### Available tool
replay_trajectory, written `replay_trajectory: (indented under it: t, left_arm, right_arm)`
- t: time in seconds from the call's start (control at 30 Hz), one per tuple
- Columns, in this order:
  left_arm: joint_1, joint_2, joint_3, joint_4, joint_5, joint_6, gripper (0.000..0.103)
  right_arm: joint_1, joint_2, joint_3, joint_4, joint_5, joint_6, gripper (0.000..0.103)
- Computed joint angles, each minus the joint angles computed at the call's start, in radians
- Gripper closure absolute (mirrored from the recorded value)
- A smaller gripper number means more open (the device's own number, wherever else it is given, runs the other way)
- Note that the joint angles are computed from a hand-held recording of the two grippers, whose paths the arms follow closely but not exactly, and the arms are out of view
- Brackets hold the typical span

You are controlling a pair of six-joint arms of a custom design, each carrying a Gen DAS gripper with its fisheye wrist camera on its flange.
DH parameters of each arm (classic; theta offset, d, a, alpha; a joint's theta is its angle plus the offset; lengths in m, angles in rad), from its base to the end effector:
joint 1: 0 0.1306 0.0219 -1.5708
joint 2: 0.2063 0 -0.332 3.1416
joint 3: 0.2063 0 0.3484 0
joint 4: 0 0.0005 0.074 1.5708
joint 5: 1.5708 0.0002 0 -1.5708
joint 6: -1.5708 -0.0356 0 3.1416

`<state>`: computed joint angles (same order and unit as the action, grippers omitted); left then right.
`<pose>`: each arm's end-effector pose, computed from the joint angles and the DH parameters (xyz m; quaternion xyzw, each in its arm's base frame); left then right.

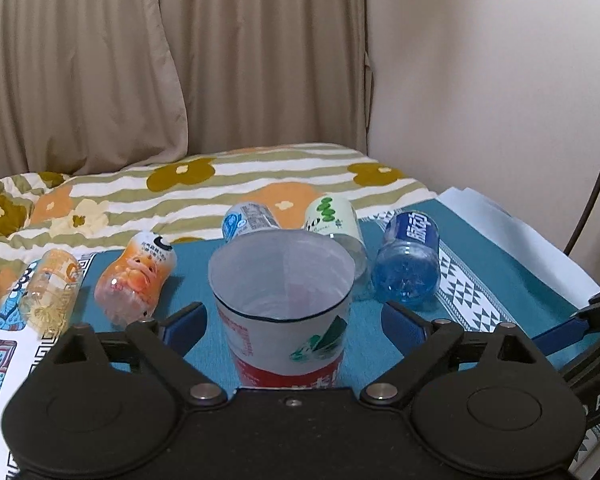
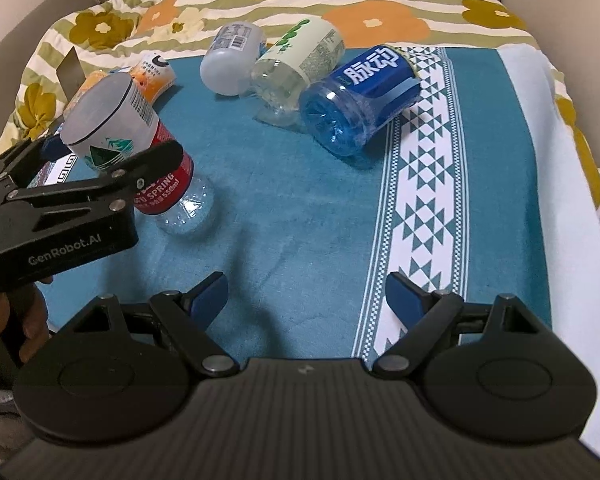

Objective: Flip cup upright
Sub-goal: 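Lower the upright cup onto the cloth and open the left tool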

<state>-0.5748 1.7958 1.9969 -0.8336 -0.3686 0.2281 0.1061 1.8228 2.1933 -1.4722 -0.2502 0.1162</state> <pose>0.5006 -0.3096 0.4382 0.0696 0.8780 -0.0232 0.4730 0.5385 0.0657 0.4576 -0.1359 0.9558 0.1202 0.2312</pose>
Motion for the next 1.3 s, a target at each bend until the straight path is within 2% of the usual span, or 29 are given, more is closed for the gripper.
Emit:
replay_trajectory:
  t: [0.2, 0.37, 0.57, 0.83, 1.03, 1.3]
  left_arm:
    - [-0.003, 0.0, 0.066, -0.111, 0.005, 0.058, 0.007]
    - [0.0, -0.033, 0.102, -0.201, 0.036, 0.112, 0.006]
    - [0.001, -0.08, 0.174, -0.311, 0.01, 0.075, 0.0]
    - [0.025, -0.092, 0.293, -0.512, 0.011, 0.088, 0.0]
    - [0.04, -0.141, 0.244, -0.563, 0.007, 0.138, 0.0]
    - [0.046, -0.184, 0.183, -0.558, -0.01, 0.151, 0.0]
  right_arm:
    - [-0.004, -0.034, -0.015, 0.017, 0.005, -0.022, 0.002]
    - [0.012, -0.084, -0.019, 0.04, 0.057, -0.056, 0.002]
    - [0.058, -0.135, 0.008, 0.036, 0.138, -0.099, 0.002]
    - [0.123, -0.207, 0.003, 0.066, 0.251, -0.193, 0.0]
    - [0.157, -0.251, -0.047, 0.09, 0.321, -0.228, 0.0]
    - [0.182, -0.285, -0.099, 0.108, 0.366, -0.255, 0.0]
